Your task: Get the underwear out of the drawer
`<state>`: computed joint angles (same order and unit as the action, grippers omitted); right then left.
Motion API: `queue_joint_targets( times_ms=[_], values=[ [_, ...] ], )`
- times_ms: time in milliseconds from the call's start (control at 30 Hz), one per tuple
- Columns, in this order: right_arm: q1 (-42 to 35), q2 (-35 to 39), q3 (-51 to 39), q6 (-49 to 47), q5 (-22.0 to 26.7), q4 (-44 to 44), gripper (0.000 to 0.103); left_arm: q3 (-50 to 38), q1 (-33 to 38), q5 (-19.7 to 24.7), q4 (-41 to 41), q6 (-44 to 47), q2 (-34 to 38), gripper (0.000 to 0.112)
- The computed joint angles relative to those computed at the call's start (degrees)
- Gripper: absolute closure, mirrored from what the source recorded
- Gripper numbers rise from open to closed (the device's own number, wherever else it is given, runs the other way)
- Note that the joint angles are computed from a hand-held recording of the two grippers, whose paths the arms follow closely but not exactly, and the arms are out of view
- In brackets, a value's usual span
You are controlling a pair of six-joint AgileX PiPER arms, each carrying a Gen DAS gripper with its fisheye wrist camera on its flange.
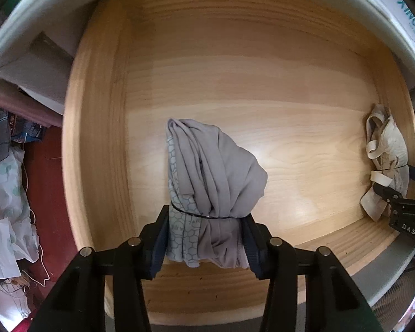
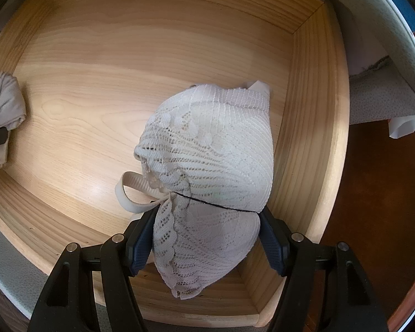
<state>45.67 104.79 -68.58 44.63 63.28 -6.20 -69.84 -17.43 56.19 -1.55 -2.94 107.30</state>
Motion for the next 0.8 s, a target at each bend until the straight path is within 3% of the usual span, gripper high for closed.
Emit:
queue_joint_targets(
  times_ms=[433, 800],
  values=[
    [0.50, 0.94, -0.82, 0.31, 0.49, -0.12, 0.038, 6.07, -4.09, -3.91, 4.50, -7.92, -8.58, 0.064],
    [0.61, 1.75, -1.63, 0.37, 0.67, -0.11, 0.038, 8.21, -6.28, -3.92, 10.55, -13.16, -17.20, 0.064]
  ],
)
